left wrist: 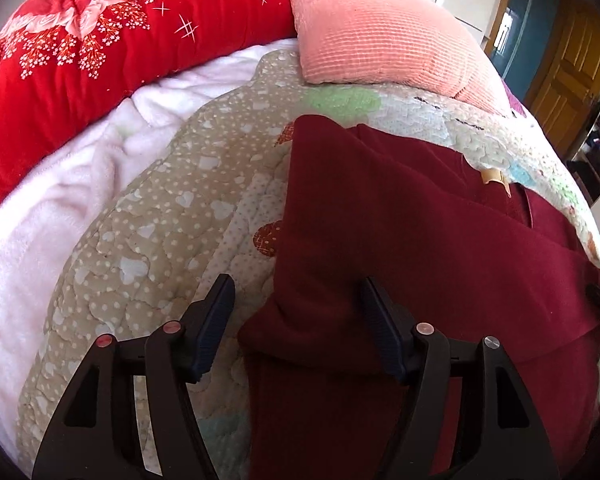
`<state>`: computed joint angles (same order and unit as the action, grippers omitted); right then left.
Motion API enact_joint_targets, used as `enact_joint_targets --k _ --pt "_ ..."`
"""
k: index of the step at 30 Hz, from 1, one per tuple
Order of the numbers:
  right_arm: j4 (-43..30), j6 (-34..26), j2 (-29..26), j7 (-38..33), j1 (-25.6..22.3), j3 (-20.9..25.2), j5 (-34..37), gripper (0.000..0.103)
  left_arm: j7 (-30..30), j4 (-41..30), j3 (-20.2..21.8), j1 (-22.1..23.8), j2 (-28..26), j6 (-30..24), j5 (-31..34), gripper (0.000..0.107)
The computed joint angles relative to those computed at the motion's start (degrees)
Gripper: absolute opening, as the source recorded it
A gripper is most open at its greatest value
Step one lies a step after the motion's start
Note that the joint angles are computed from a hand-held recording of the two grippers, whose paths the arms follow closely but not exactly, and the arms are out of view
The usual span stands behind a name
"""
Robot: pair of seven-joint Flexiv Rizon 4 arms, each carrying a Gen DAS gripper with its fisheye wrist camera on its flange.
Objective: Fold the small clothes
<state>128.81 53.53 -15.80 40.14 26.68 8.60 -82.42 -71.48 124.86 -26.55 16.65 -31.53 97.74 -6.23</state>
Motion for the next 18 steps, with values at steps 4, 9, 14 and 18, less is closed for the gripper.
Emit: enact_joint_targets --k 4,9,14,18 --pt "1.5 -1.9 3.0 0.3 1.3 1.6 1.5 0.027 -0.5 1.5 -0.3 0.5 1.8 0.7 0.5 0.066" --pt "0.3 -1.9 -0.1 -2.5 2.5 1.8 4.1 0.031 -1.5 6.2 -4.9 5.8 6.1 3.2 2.8 0.066" --pt "1.0 -3.4 3.3 -2.3 4.3 2.8 5.8 0.031 -5.2 11.0 -12.8 14.4 10.3 5.6 7.4 0.066" --pt "1.7 -7.4 5.4 -0.5 6.6 4.7 6.2 0.037 -8.8 14.7 -20.2 22.2 13.4 7.0 11.5 0.066"
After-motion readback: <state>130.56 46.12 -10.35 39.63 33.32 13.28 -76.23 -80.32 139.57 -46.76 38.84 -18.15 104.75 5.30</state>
